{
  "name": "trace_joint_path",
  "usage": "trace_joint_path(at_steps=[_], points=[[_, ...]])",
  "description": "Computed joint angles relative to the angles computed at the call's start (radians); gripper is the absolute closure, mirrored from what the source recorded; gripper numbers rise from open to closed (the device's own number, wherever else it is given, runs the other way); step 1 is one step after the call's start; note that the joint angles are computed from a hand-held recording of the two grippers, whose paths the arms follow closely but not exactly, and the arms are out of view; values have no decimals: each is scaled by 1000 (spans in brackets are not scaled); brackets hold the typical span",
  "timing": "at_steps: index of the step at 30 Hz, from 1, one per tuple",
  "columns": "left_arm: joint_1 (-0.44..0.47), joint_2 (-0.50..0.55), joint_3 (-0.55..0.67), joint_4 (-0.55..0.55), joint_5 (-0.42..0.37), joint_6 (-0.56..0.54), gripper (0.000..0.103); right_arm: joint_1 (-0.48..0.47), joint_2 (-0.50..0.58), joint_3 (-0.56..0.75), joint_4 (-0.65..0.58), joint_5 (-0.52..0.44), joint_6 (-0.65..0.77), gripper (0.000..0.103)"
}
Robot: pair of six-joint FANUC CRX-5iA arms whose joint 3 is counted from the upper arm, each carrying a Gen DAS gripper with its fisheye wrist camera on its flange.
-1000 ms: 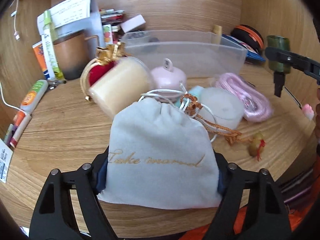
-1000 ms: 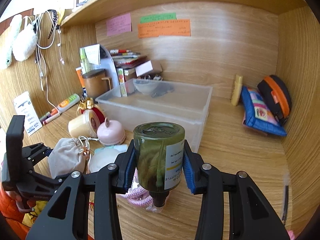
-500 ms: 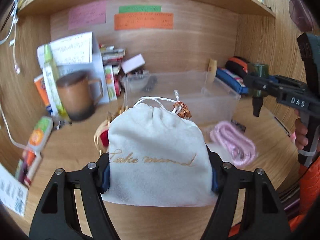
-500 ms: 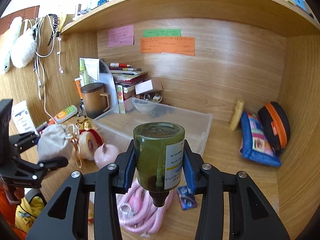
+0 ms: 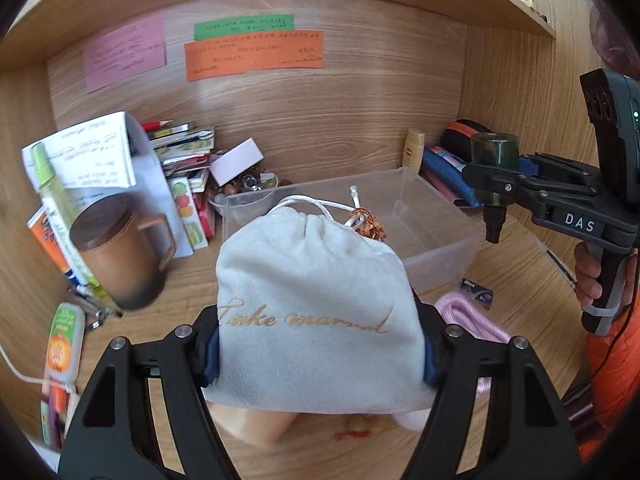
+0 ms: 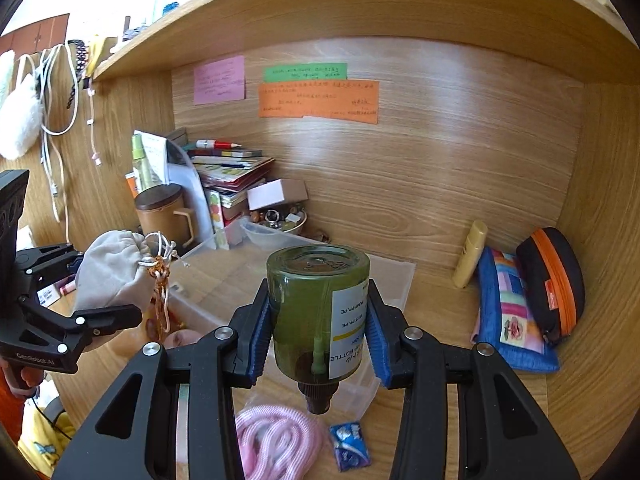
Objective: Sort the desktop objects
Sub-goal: 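Carry the white pouch and green bottle over the clear plastic bin with both grippers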
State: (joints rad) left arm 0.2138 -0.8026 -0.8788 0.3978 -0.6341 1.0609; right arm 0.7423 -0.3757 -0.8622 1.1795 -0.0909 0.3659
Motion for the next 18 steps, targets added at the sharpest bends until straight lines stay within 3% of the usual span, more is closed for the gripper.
trace_joint_path(at_steps=[9, 15, 18], points=[[1, 162, 63, 91, 27, -129, 31, 56, 94, 112, -263, -80, 232, 65], [-2, 270, 108, 117, 11, -183, 31, 103, 168, 228, -549, -174, 491, 65], [-5, 322, 140, 97, -5, -188, 31, 112, 202, 274, -625, -217, 572, 65]])
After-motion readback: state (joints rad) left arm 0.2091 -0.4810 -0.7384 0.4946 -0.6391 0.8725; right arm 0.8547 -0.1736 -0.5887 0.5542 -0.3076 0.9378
